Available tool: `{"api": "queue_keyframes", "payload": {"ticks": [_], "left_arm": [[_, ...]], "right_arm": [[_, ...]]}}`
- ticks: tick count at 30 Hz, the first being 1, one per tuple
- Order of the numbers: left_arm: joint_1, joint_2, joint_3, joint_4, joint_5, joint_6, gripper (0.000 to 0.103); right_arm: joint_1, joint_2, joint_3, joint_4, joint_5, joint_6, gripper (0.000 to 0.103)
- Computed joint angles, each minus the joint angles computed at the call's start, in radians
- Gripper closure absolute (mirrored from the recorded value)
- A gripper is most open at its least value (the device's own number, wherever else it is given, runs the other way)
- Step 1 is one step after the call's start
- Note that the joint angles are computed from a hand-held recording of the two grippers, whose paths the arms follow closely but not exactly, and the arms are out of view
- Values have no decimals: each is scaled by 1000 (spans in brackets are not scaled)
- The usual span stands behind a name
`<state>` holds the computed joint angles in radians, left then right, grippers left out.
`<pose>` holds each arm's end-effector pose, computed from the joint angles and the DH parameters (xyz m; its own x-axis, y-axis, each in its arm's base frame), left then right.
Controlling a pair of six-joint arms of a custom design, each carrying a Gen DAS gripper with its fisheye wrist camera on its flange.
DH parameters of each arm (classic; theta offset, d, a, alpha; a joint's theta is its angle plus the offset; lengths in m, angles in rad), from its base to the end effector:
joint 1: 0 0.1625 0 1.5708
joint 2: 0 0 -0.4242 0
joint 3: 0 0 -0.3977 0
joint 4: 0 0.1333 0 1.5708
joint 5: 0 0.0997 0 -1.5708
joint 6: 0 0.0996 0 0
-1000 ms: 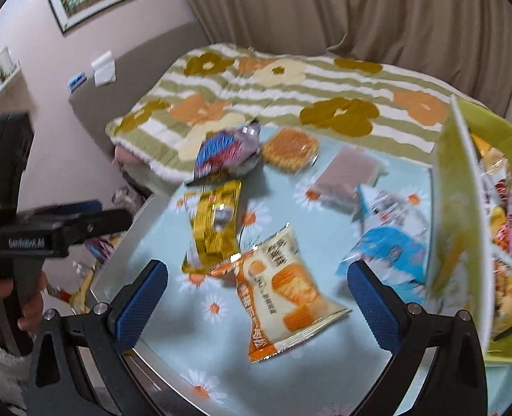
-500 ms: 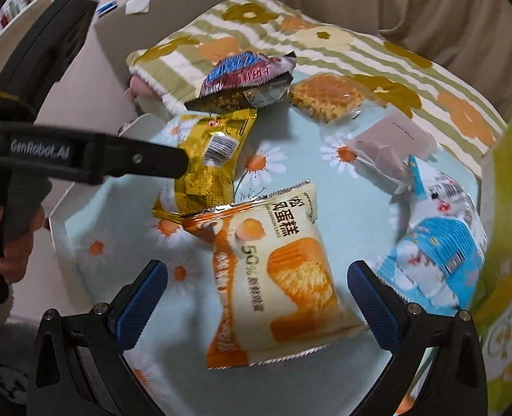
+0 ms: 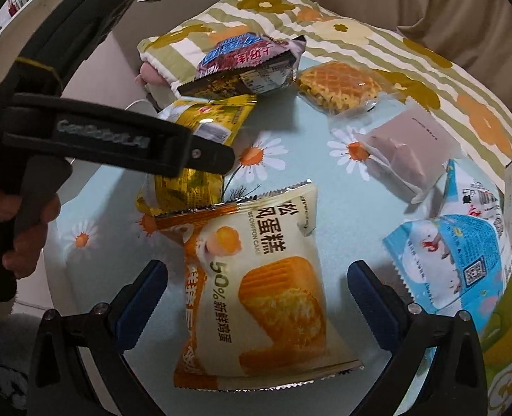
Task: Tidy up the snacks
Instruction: 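Grasp the gold foil bag with the left tool while the right tool grasps the chiffon cake packet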
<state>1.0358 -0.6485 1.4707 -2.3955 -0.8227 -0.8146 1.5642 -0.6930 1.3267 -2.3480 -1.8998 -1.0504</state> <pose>-0.1883 -0.7121 0.0546 -0.8041 -0.3704 -0.4649 -0.1095 0.8611 -0.4966 0.0961 -0.7596 0.1190 -0.4761 -0.8326 0.2831 -0.8176 0.5376 0.2063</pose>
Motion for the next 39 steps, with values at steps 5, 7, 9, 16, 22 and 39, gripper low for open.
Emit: {"api": "queue_keyframes", "payload": {"ticks": [5,7,9,16,22,39], "left_arm": [[8,5,-11,34,-3,-27,46],[7,3,-9,41,-2,-25,49],[9,-2,-6,40,-13,-19,51],[11,-36,39,23,-28,-31,52],[-9,-79,94,31,3,-54,52],[-82,-197,241,28,72,-116,52]], "right_arm": [[4,7,3,-3,-12,-15,0],[7,9,4,-7,-19,-16,0],[9,10,8,-17,-26,-14,0],[14,0,33,-35,-29,-3,0],[20,-1,53,-54,-61,-8,18],[35,-68,138,-123,-25,33,39]]}}
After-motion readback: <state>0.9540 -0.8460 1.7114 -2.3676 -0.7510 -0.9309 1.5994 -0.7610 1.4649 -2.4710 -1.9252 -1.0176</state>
